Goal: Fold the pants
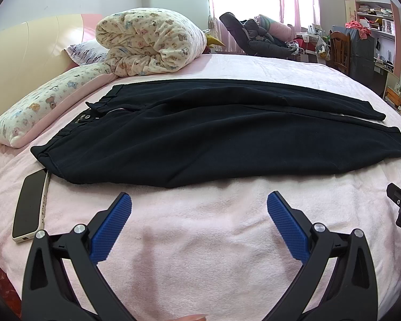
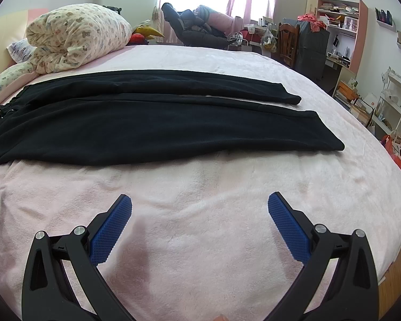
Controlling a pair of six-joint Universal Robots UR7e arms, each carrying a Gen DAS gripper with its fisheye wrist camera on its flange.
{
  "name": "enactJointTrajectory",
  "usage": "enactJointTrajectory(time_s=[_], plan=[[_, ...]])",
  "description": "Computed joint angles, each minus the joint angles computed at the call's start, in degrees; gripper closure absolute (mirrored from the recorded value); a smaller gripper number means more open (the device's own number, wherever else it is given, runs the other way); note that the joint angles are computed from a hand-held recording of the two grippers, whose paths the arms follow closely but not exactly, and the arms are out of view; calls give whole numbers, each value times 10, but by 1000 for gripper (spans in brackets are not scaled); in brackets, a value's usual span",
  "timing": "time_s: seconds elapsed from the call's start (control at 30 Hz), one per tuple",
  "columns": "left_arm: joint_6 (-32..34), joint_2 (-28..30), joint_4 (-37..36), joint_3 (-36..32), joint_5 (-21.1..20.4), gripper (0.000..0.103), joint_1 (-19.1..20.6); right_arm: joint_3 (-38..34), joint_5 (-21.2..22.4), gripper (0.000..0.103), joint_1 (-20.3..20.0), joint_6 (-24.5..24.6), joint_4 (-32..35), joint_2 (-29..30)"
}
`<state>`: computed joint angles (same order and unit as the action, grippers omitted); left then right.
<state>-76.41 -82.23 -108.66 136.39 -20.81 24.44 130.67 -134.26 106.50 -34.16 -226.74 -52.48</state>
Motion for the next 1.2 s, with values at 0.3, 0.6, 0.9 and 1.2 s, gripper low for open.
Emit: enactJointTrajectory(time_s=[0.3,0.6,0.9,1.2], plan=[[0,0,1,0,0,2,0,-2,-1,1,1,5,9,-2],[7,-3,-7,4,-2,2,4,5,6,1,-9,19,26,-14],[60,-1,-42,7,7,2,6,3,8,1,-11,34,50,-35],[197,51,-248,-14,41,2,7,2,22,1,-29,94,134,-77]])
